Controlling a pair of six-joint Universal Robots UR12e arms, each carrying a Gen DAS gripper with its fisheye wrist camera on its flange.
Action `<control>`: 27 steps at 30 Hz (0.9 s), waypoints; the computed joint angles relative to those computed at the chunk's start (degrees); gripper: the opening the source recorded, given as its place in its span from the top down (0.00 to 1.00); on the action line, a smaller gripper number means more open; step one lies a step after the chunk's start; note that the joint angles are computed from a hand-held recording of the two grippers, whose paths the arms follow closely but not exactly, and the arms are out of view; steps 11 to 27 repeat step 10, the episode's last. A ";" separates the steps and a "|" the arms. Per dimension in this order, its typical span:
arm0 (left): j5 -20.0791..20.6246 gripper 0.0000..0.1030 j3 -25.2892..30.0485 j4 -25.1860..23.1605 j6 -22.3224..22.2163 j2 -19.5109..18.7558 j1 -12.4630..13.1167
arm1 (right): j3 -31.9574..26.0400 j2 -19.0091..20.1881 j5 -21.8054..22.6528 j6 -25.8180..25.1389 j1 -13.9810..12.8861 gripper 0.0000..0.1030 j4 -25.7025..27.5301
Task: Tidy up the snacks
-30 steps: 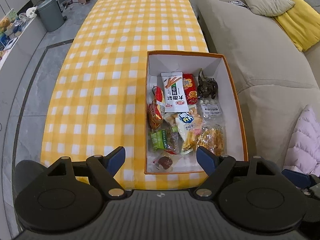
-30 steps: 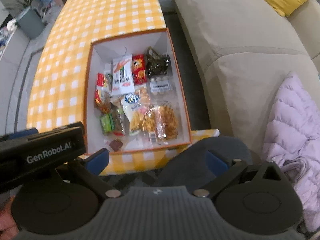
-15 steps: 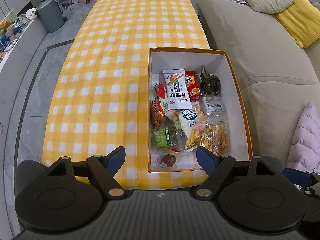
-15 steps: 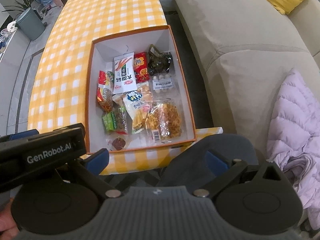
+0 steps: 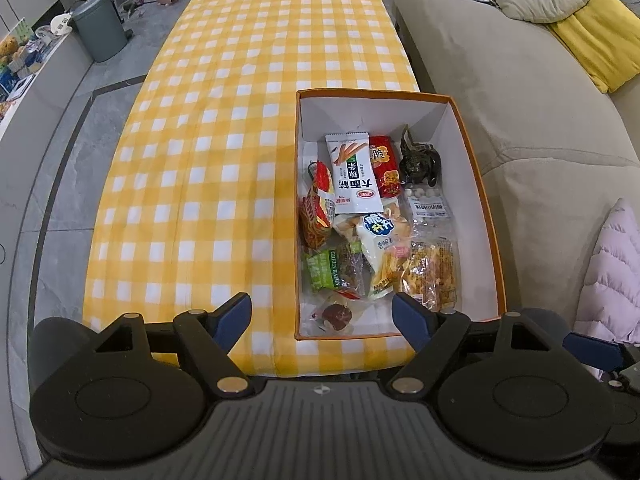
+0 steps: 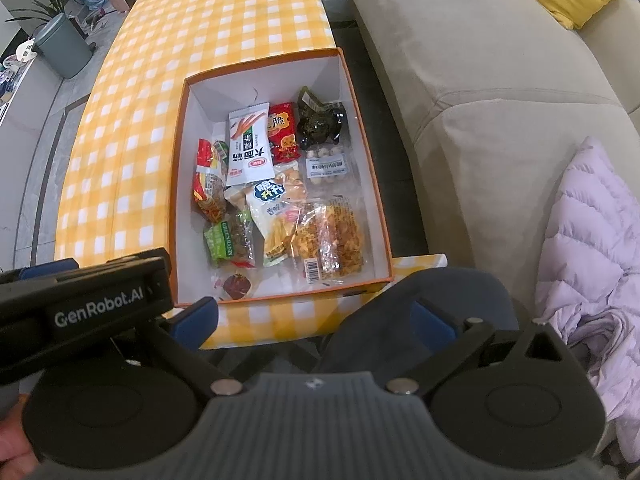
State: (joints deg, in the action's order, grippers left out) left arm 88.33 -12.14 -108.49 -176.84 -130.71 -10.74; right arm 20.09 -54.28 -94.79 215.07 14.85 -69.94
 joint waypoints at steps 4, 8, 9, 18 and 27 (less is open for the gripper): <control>-0.06 0.10 -0.39 0.17 0.17 0.21 0.05 | 0.07 -0.02 -0.28 -0.15 0.07 0.03 0.04; 0.06 0.11 -0.89 0.67 0.15 0.43 -0.07 | -0.20 0.09 -0.36 -0.07 0.12 0.03 0.06; 0.10 0.11 -1.85 1.39 0.30 0.92 -0.02 | -0.16 0.07 -0.38 -0.07 0.14 0.03 -0.03; 0.14 0.11 -1.64 1.37 0.46 0.77 -0.10 | -0.14 0.06 -0.43 -0.07 0.17 0.03 -0.09; 0.14 0.11 -1.64 1.37 0.46 0.77 -0.10 | -0.14 0.06 -0.43 -0.07 0.17 0.03 -0.09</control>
